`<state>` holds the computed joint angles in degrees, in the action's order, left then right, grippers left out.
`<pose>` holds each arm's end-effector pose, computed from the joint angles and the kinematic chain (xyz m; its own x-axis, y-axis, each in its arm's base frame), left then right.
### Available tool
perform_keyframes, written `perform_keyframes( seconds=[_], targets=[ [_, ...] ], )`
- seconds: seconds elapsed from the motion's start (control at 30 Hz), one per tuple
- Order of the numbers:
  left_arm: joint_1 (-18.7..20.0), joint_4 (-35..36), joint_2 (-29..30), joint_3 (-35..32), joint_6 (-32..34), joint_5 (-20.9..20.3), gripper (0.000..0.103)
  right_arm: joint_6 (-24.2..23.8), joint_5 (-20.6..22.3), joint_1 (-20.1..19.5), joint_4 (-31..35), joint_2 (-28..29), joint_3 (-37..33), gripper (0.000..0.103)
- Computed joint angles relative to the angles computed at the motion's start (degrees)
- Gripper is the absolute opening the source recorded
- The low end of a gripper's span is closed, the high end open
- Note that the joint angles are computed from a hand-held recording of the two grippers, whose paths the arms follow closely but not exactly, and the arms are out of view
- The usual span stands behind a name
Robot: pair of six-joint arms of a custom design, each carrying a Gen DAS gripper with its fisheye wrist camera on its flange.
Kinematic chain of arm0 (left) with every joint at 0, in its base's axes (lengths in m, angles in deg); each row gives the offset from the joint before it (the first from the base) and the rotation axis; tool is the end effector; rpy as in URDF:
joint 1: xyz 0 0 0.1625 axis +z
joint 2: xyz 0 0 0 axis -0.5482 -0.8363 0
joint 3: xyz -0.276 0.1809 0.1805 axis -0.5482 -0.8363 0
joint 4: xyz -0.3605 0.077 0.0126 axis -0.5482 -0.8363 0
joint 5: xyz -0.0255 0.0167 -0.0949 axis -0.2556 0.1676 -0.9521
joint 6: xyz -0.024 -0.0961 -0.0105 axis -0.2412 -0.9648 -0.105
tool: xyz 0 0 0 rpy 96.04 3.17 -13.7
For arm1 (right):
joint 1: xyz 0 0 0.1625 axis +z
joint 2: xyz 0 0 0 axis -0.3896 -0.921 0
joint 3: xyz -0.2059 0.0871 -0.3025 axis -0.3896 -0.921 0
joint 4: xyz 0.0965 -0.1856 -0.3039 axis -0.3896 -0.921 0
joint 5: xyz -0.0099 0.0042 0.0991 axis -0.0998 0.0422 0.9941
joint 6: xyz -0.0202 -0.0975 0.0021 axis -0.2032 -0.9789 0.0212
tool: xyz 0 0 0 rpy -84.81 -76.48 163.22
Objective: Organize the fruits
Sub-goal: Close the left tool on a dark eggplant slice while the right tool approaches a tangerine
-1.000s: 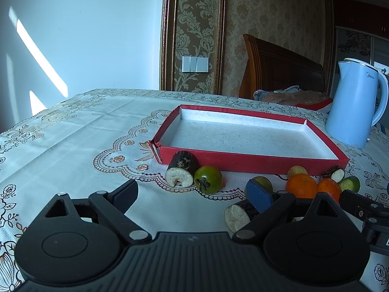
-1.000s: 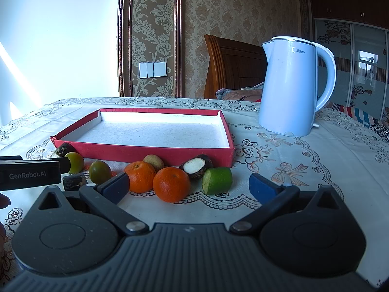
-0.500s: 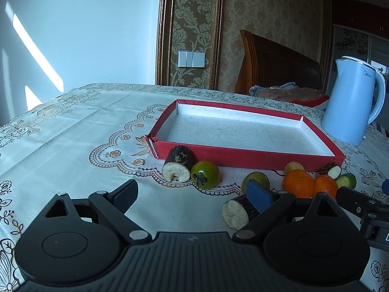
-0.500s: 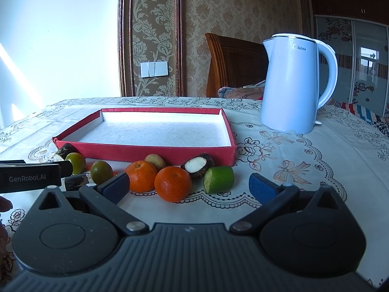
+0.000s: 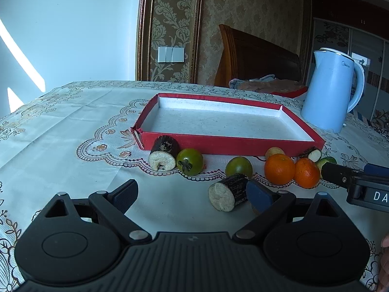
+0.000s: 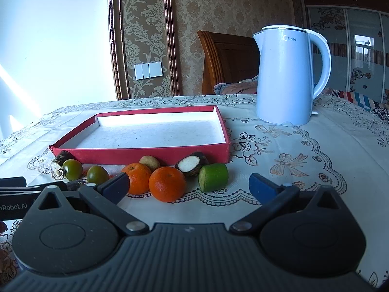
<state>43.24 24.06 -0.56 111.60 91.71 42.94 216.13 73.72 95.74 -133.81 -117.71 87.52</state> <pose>-0.0695 -0.2408 0.0323 -0.7521 -0.0285 -0.6585 0.5675 0.4801 -0.6689 0.0672 -0.2632 0.0275 -0.7526 -0.1127 0.6488 -0.6308 0.4063 -0.6611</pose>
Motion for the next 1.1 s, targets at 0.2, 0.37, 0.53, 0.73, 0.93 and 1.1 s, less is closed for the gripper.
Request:
perform_keyframes(
  seconds=[0.2, 0.37, 0.53, 0.73, 0.93, 1.1],
  targets=[
    [3.27, -2.99, -4.15, -1.81, 13.18, 1.67, 0.096, 0.03, 0.43, 0.29, 0.27, 0.07, -0.29, 0.103],
    [4.54, -3.16, -4.49, -2.99, 14.21, 0.12, 0.096, 0.07, 0.4, 0.26, 0.28, 0.1, -0.25, 0.103],
    [9.31, -5.06, -9.44, -4.21, 19.88, 0.52, 0.096, 0.06, 0.24, 0.18, 0.62, -0.02, -0.3, 0.103],
    [12.08, -4.87, -10.61, -6.13, 23.52, 1.59, 0.096, 0.15, 0.32, 0.28, 0.29, 0.15, -0.22, 0.103],
    [11.7, -3.94, -9.14, -6.73, 22.4, 1.04, 0.096, 0.23, 0.4, 0.4, 0.18, 0.27, -0.26, 0.103],
    [10.45, -3.4, -7.31, -6.75, 21.05, 0.31, 0.096, 0.61, 0.39, 0.32, 1.58, -0.26, -0.62, 0.103]
  ],
)
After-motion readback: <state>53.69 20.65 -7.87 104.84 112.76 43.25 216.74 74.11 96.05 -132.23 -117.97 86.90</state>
